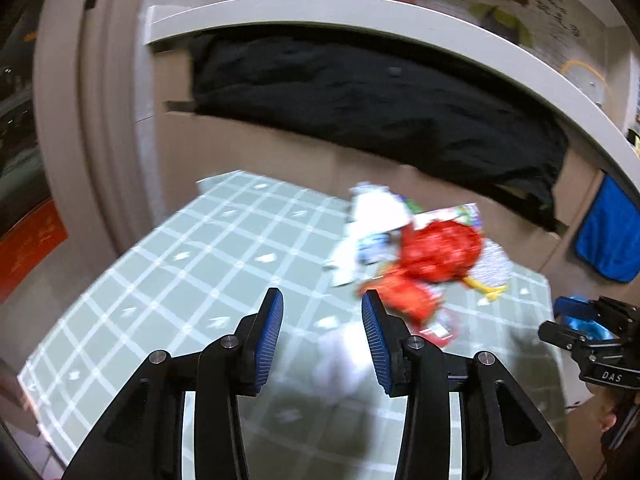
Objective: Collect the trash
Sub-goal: 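Move both open tools back toward the remaining trash on the table, then grasp the white tissue ball with the right tool while the left tool grasps the red snack packet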
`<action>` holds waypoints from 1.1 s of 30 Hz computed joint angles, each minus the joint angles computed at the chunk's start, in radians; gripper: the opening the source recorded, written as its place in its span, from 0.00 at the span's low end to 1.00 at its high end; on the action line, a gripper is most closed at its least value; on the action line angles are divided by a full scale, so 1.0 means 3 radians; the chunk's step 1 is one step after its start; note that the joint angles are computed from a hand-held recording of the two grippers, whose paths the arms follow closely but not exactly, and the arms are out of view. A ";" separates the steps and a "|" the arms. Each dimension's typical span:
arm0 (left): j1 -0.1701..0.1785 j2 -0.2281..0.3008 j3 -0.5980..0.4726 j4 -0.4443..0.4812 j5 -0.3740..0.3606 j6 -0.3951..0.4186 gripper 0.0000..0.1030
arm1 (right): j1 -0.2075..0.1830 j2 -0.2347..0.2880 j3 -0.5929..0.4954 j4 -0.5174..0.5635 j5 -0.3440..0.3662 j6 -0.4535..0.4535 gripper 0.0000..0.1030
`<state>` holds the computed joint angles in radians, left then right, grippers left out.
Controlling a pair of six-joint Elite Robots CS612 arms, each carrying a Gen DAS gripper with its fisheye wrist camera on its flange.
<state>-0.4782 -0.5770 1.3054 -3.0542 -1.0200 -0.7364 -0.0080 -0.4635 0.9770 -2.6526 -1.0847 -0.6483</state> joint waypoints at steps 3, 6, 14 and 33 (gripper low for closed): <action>0.0039 -0.0102 0.0269 -0.0105 0.0038 -0.0170 0.41 | 0.0085 0.0032 -0.0068 0.0335 0.0305 -0.0148 0.54; 0.0058 -0.0174 0.0473 -0.0219 0.0081 -0.0335 0.41 | 0.0174 0.0080 -0.0149 0.0557 0.0547 -0.0337 0.54; 0.0090 -0.0248 0.0733 -0.0417 0.0039 -0.0546 0.41 | 0.0423 0.0321 -0.0460 0.0660 0.0190 -0.0375 0.52; 0.0087 0.0275 -0.0341 -0.0173 -0.0977 -0.0007 0.41 | -0.0029 -0.0077 0.0192 0.0092 0.0101 0.0109 0.25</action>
<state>-0.4522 -0.4943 1.2031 -3.1061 -1.3131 -0.7385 -0.0166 -0.4866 1.0346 -2.6250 -1.0544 -0.6155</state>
